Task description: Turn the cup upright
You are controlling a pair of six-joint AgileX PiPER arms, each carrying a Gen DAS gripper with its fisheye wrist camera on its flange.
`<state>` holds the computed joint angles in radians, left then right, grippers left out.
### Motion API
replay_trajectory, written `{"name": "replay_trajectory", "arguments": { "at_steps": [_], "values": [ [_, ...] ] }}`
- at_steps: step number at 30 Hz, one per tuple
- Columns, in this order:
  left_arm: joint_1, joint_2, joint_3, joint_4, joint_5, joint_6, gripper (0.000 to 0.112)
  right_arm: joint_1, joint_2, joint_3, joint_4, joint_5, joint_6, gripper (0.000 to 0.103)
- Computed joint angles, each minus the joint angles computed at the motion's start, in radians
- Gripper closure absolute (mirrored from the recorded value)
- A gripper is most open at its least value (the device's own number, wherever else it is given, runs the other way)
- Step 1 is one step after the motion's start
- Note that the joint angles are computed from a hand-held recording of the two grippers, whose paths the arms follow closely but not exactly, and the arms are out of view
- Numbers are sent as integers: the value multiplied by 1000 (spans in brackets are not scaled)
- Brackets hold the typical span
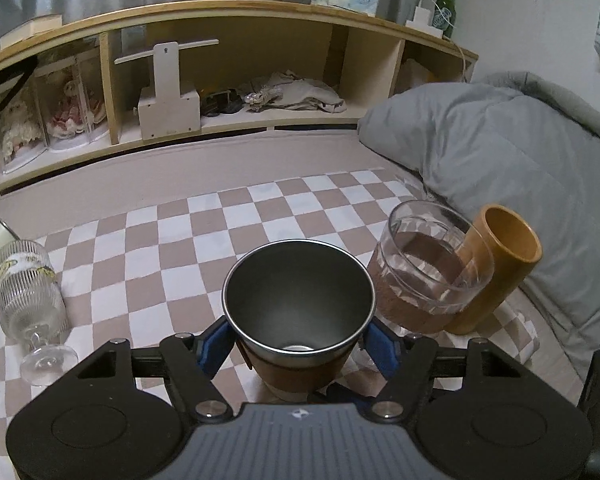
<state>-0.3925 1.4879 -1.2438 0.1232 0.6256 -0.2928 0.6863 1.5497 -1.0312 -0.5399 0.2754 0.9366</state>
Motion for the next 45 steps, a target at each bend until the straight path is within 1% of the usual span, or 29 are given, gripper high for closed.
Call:
{"name": "replay_trajectory", "arguments": {
  "at_steps": [3,6,7,8,10,12,14,15,18,21,22,24,25,26,29,31,34,35,37,40,43,45],
  "values": [
    [-9,1,-11,5,26,7,40,-7,5,2,55,-5,-42,92],
    [9,-11,-9,-56,39,50,39,-14,7,4,99,-6,-83,89],
    [15,-20,-4,-71,40,59,37,-13,0,9,101,-5,-86,87],
    [18,-33,6,-75,34,60,31,-12,-5,13,105,-5,-89,86],
    [16,-63,30,-61,18,46,28,-14,-20,22,126,-6,-108,80],
    [15,-102,55,-48,5,30,25,-9,-39,32,102,1,-83,77],
    [12,-148,87,-33,-15,13,22,-4,-61,38,82,18,-67,72],
    [10,-176,105,-31,-26,16,21,0,-78,43,74,29,-54,67],
    [-5,-247,152,28,-45,-29,18,10,-134,58,44,56,-10,57],
    [-17,-318,196,93,-49,-83,17,40,-191,76,-69,77,114,46],
    [-18,-345,214,109,-49,-96,16,62,-213,80,-140,99,179,44],
    [-22,-398,249,151,-51,-131,14,106,-243,79,-249,152,275,37],
    [-33,-431,271,195,-50,-170,13,136,-256,77,-311,197,332,34],
    [-47,-458,289,241,-49,-213,12,167,-270,81,-369,240,386,32],
    [-88,-548,357,410,-30,-366,11,240,-305,95,-453,329,472,27],
    [-105,-597,394,474,-7,-422,9,283,-329,112,-497,386,515,20],
    [-132,-665,446,550,32,-494,9,353,-338,123,-567,480,567,15],
    [-134,-685,464,563,37,-503,9,369,-346,128,-578,502,575,14],
    [-143,-726,503,598,45,-530,9,391,-355,131,-588,533,586,8],
    [-183,-772,552,664,80,-599,9,429,-361,129,-597,584,601,2],
    [-214,-805,583,682,104,-636,9,479,-357,120,-599,664,614,1],
    [-206,-822,604,660,92,-627,9,508,-353,115,-599,699,621,0]
  ]
}}
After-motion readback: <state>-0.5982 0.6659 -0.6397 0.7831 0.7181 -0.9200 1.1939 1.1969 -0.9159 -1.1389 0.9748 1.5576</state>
